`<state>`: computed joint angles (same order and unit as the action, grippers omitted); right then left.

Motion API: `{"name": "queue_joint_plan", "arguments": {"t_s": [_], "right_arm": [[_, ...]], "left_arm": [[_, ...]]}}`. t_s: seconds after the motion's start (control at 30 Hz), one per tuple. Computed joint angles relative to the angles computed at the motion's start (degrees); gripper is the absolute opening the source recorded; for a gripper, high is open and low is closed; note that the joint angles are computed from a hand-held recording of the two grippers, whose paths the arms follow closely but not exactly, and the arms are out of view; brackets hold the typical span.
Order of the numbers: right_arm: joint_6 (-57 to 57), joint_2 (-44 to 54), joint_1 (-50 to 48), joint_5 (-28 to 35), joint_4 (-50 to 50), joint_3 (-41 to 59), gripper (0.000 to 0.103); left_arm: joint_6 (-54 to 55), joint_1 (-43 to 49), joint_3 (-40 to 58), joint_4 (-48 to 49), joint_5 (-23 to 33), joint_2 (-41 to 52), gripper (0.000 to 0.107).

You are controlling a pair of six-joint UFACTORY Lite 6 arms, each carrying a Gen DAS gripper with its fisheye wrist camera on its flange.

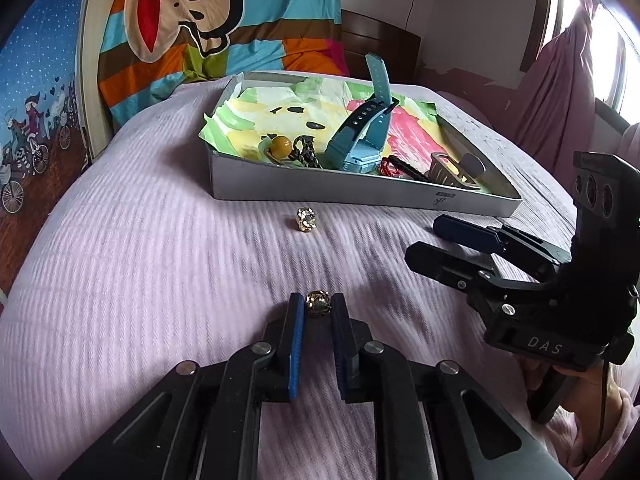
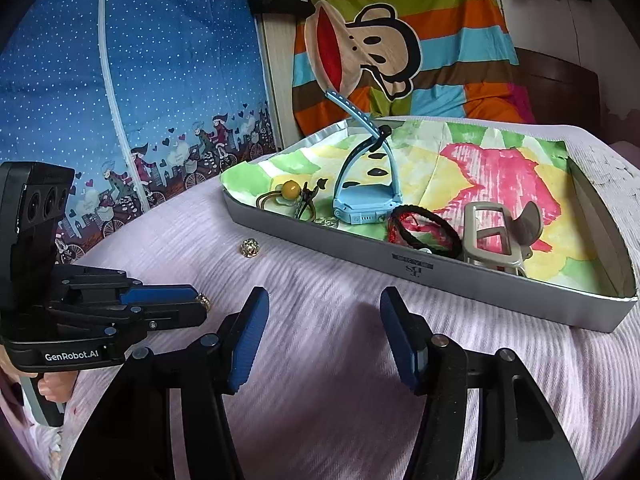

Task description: Organize jewelry

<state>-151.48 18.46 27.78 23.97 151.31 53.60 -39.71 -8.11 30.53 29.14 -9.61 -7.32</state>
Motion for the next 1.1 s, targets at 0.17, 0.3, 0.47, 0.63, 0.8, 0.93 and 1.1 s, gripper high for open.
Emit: {"name": "queue_joint_plan", "arguments": {"t_s": [0.17,0.3,0.47,0.63,0.8,0.93,1.1], "right_arm": [[0.9,2.1,0.9,-2.3,-0.8,2.7,0.052],[1.6,3.4,1.6,-4.3,0.1,4.8,0.052],[-1.3,4.7,3.2,-7.3,5.2,6.9,0.052],[-3.2,6.0,5.2,-9.9,8.1,9.4,0.052],[-1.4,8.3,6.8,-12.9,7.1,13.3,0.052],[-0.9,10.1,8.1,-15.2,7.5,16.4,0.046],[1.1,11.8,8.9,-16.2,6.0,19.0,0.046]], "left_arm": [[7.7,0.7,0.9,-9.5,0.0,0.6,0.013],[8.8,3.0,1.2,-12.6,-0.4,0.3,0.013],[1.9,6.2,2.7,-7.0,-0.5,1.3,0.013],[-4.2,8.4,4.1,-1.6,-0.8,2.7,0.013],[-8.0,9.8,4.5,1.4,-1.5,3.5,0.013],[-8.5,10.4,4.5,1.2,-2.0,3.5,0.013],[-10.0,11.4,4.3,2.0,-2.6,3.6,0.013]]}}
